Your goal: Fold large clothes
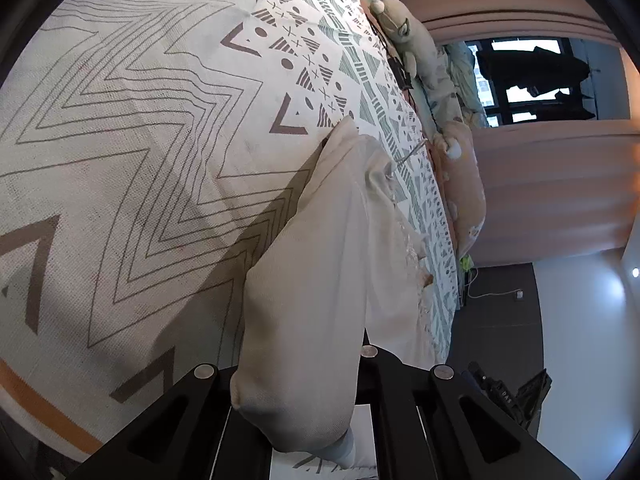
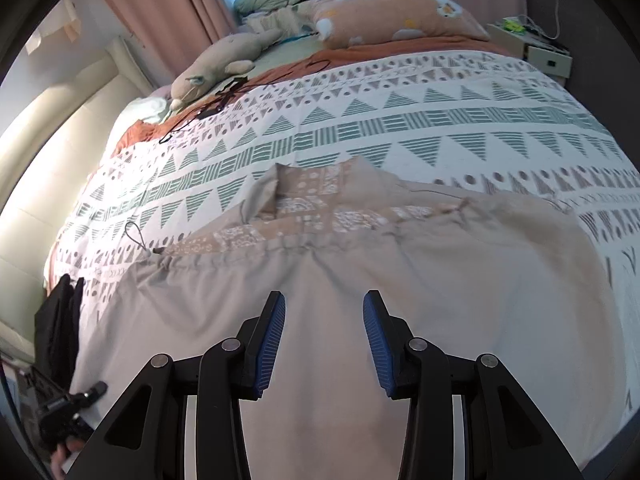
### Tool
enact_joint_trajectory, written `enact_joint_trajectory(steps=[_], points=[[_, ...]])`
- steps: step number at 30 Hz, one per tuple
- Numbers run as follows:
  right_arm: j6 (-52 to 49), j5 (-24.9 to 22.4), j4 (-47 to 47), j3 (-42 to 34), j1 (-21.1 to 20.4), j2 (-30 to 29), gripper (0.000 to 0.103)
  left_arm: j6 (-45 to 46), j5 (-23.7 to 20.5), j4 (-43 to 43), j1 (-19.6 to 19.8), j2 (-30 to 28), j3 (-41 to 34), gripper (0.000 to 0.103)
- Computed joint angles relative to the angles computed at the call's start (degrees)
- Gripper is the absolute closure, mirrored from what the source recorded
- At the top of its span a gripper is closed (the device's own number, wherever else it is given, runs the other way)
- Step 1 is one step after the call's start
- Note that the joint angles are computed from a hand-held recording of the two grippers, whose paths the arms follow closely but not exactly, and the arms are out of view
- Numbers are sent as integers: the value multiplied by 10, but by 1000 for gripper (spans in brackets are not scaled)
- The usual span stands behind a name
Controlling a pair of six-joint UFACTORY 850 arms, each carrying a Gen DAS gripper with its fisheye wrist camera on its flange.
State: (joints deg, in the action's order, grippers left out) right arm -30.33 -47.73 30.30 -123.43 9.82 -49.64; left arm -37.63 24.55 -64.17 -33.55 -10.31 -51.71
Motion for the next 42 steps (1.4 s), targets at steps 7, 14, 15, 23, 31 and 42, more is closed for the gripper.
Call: enact_joint_trajectory(steps=[7, 14, 15, 23, 31, 42], points=[[-94, 9, 90, 146, -24, 85, 63, 66, 18, -66, -15, 24, 10, 99], [-159, 16, 101, 284, -16, 154, 63, 116, 33, -107, -22, 44, 16, 99], [-164, 24, 96, 305, -14, 163, 63, 123, 33, -113, -22, 46, 17, 99], [-204, 61, 83, 390, -4, 194, 62, 148, 40, -141, -30, 52, 20, 99], [-205, 79, 72, 405, 6, 177, 62, 208, 41, -166, -32, 50, -11, 99], [-265, 20, 175, 403, -30, 164, 62, 431, 37, -278, -39, 20, -126, 99]])
